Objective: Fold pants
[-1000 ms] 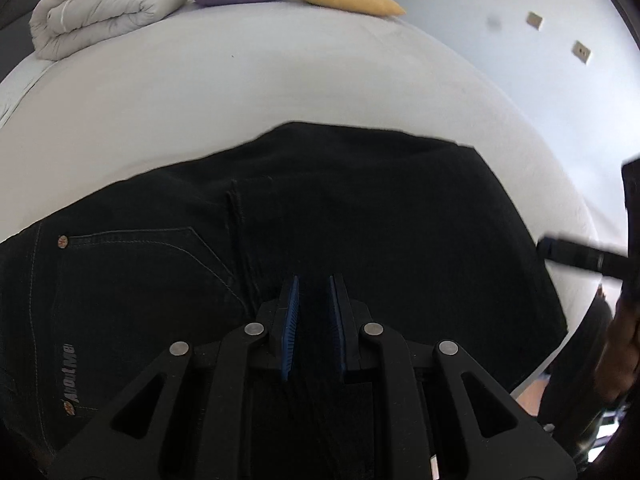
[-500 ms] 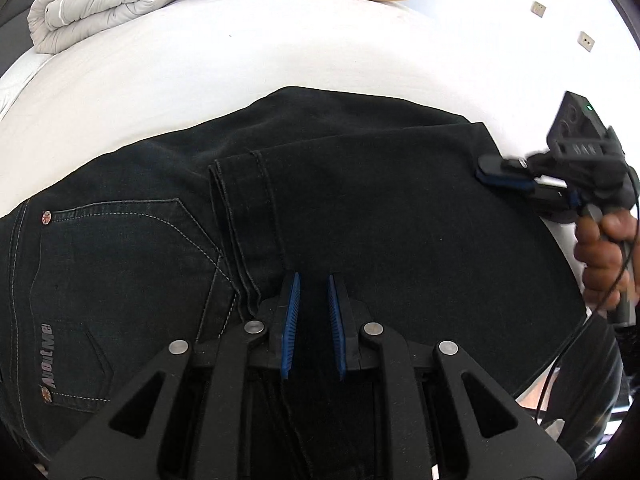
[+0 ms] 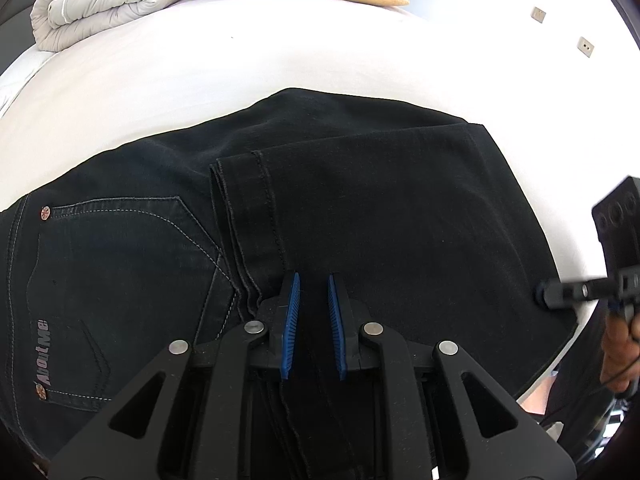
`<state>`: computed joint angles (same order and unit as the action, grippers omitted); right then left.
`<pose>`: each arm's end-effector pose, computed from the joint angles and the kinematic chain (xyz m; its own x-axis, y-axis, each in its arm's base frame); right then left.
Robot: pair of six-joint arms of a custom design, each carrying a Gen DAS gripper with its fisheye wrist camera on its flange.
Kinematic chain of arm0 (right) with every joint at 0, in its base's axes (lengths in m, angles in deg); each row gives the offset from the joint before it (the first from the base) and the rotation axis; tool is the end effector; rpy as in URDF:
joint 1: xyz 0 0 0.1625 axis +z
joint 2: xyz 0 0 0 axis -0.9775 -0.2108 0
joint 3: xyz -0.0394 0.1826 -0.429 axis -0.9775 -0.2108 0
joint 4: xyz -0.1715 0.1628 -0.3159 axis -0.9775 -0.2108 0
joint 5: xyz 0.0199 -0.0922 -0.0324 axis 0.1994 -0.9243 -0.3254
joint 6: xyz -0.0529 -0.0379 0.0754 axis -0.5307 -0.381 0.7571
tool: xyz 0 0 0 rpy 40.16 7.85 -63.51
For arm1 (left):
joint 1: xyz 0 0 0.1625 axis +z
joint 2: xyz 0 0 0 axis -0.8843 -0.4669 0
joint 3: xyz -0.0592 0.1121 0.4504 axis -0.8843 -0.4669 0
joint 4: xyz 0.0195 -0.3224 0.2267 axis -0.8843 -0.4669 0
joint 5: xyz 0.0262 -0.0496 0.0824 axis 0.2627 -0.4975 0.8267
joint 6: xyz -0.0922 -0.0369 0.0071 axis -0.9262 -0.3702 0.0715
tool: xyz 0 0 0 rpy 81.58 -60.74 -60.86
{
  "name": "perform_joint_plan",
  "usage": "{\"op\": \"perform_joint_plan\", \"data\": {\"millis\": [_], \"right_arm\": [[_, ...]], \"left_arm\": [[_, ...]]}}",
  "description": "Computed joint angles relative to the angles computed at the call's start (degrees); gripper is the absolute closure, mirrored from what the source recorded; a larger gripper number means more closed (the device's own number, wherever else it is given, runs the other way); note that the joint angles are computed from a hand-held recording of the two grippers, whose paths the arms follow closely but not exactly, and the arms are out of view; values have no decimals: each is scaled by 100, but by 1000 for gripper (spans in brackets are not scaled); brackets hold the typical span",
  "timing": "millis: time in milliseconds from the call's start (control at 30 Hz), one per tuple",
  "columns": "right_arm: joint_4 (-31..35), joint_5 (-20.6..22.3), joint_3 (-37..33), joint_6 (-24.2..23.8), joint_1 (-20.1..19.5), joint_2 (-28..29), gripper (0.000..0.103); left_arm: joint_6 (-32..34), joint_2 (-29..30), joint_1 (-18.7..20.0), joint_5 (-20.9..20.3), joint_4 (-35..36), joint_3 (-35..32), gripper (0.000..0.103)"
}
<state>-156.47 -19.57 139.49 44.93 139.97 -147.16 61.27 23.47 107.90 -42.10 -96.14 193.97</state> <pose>-0.0505 -0.4440 0.2476 -0.9711 -0.0202 -0.2379 0.0247 0.9826 -0.1840 -0.2035 -0.4927 0.0959 -0.7994 0.1759 -0.5745 0.4103 0.8583 -0.3081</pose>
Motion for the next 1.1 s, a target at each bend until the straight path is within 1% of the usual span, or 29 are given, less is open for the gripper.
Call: {"op": "perform_joint_plan", "data": {"millis": [33, 133, 233, 300, 333, 367, 400, 433, 467, 533, 600, 667, 767, 833, 867, 933, 967, 1033, 1100], "right_arm": [[11, 7, 86, -42, -61, -79, 94], [-53, -75, 239, -52, -17, -196, 95], [26, -391, 362, -224, 51, -464, 95], [51, -446, 405, -281, 80, -683, 94], [46, -405, 402, -289, 105, -767, 91], [39, -327, 389, -295, 114, -843, 85], [-3, -249, 366, -257, 145, -891, 81], [-81, -187, 324, -168, 216, -873, 74], [-152, -163, 272, -76, 304, -821, 70], [-284, -144, 149, 70, 522, -623, 69], [-509, -173, 19, 250, 764, -294, 66], [-643, -216, -154, 464, 973, 104, 66], [-737, -213, -421, 790, 1164, 662, 66], [-741, -209, -615, 1019, 1241, 1043, 66], [-712, -248, -687, 1062, 1263, 1171, 65], [-819, -491, -759, 1147, 1337, 1406, 65], [-885, -532, -753, 1119, 1344, 1451, 68], [-938, -449, -724, 1095, 1294, 1455, 70], [-948, -435, -725, 1137, 1263, 1459, 75]], "left_arm": [[4, -4, 2, -1, -8, 3, 89], [-1, -23, -1, -6, -31, 22, 89], [17, -35, 4, -9, -73, 46, 89], [19, -47, 2, -10, -69, 49, 89], [19, -57, 1, -9, -73, 57, 89], [18, -57, -3, 1, -74, 61, 89], [9, -59, -13, 21, -64, 63, 89], [-8, -63, -28, 45, -53, 70, 88], [-16, -66, -39, 65, -56, 80, 88], [-34, -73, -49, 73, -119, 112, 89], [-60, -85, -51, 59, -145, 125, 88], [-98, -92, -58, 46, -118, 113, 88], [-244, -206, -93, -19, -81, 161, 88], [-529, -420, -184, 48, 8, 307, 88], [-752, -580, -249, 168, 123, 422, 88], [-1227, -950, -336, 354, 295, 694, 88], [-1469, -1166, -358, 418, 285, 866, 88], [-2193, -1790, -406, 625, 246, 1340, 88], [-2932, -2478, -425, 827, 90, 1855, 88]]}}
